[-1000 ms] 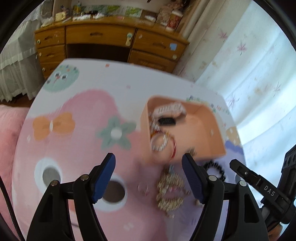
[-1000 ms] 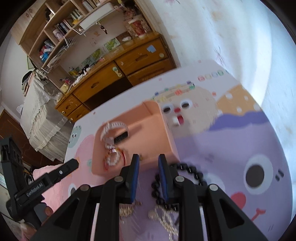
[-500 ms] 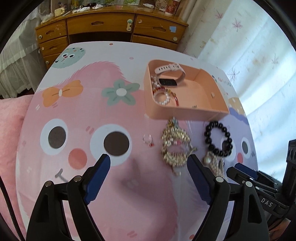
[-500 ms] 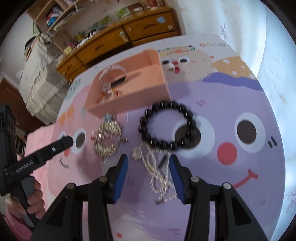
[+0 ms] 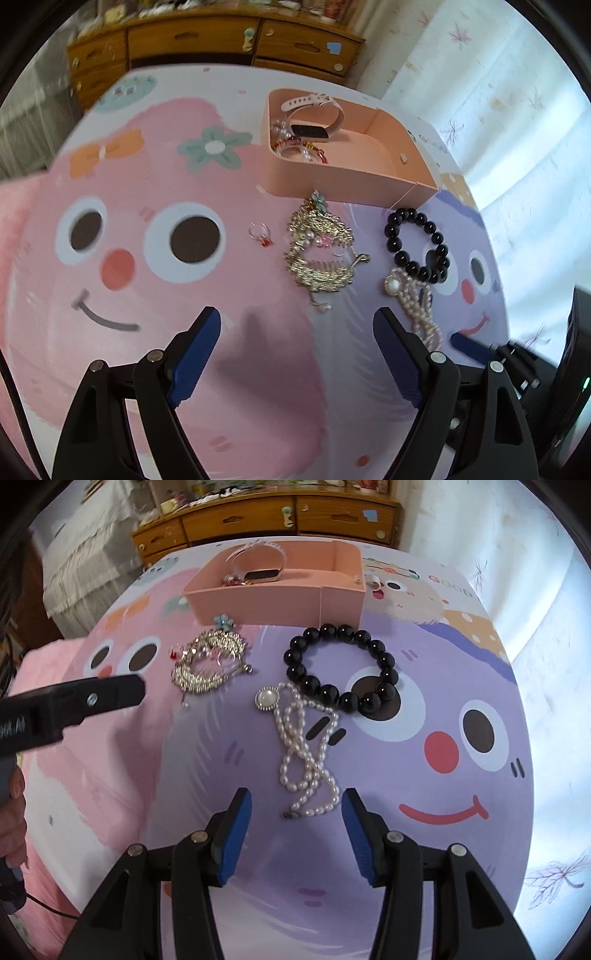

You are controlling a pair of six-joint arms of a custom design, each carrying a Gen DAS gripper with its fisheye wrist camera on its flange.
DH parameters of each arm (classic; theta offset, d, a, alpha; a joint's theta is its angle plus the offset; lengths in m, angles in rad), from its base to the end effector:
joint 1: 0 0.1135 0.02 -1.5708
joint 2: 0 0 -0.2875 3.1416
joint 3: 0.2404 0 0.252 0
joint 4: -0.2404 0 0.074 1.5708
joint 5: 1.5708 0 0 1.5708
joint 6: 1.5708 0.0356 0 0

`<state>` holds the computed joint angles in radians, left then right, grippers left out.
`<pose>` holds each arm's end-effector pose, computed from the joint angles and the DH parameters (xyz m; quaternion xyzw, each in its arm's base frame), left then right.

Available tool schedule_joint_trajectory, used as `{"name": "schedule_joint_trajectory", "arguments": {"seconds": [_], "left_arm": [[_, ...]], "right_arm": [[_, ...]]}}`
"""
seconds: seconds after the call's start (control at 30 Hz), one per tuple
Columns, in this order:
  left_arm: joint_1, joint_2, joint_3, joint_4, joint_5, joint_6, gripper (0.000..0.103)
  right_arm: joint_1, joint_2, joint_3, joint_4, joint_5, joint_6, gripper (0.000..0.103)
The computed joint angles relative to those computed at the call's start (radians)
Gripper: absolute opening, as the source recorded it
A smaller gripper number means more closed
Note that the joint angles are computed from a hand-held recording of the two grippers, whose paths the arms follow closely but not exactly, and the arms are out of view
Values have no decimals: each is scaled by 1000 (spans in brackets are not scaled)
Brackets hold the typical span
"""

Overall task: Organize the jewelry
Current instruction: 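Withdraw both tools from the pink box toward the remaining jewelry, then grasp the gold hair clip with the left tool while the right tool grasps the pearl necklace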

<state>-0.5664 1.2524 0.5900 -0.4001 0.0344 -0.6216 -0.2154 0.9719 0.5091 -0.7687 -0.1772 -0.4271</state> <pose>0.1793 -0.1154 0.1876 -0.0224 0.9675 -0.1545 0.1990 0.1381 -0.0238 0.1926 -0.1186 0.9747 0.0296 0.1871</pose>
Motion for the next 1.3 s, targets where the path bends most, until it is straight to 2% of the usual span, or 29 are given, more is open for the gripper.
{"name": "schedule_joint_trajectory", "arguments": {"seconds": [0.1, 0.27, 0.37, 0.4, 0.5, 0.57, 0.67, 0.83, 0.9, 0.97, 1.03, 1.07, 1.1, 1.13, 1.2, 1.3], "left_arm": [[20, 45, -15, 72, 44, -46, 70], [2, 138, 5, 138, -27, -61, 54], [10, 172, 4, 189, -39, -66, 50], [15, 187, 4, 205, -38, -63, 46], [22, 206, 4, 237, -50, -28, 40], [29, 218, -6, 278, -33, -8, 39], [22, 226, -25, 334, -49, 7, 37], [-1, 249, -14, 355, -79, 45, 35], [-17, 261, 8, 330, -101, 65, 35], [-31, 272, 20, 321, -122, 71, 35], [-27, 268, 12, 336, -116, 68, 35], [-23, 268, 10, 341, -109, 64, 32], [-18, 270, 11, 342, -110, 59, 17], [-10, 275, 12, 339, -115, 55, 13], [19, 262, -12, 369, -74, 59, 13], [31, 247, -37, 389, -59, 80, 12]], "right_arm": [[14, -18, -13, 16, 19, 4, 51], [46, 21, -20, 80, 45, 70, 51], [74, 51, -14, 104, 49, 118, 51], [88, 56, -15, 109, 57, 127, 51], [154, 76, -18, 127, 107, 167, 49], [177, 67, -23, 132, 113, 191, 43], [198, 41, -40, 142, 128, 233, 41], [193, 17, -60, 157, 113, 234, 37], [198, 24, -53, 153, 113, 227, 20], [197, 42, -43, 151, 111, 222, 11], [188, 49, -40, 154, 98, 217, 11], [184, 51, -40, 154, 95, 217, 10], [185, 52, -39, 155, 97, 219, 10], [187, 55, -38, 156, 99, 223, 10], [173, 65, -31, 151, 82, 226, 10], [98, 99, -7, 126, -14, 222, 8]]}}
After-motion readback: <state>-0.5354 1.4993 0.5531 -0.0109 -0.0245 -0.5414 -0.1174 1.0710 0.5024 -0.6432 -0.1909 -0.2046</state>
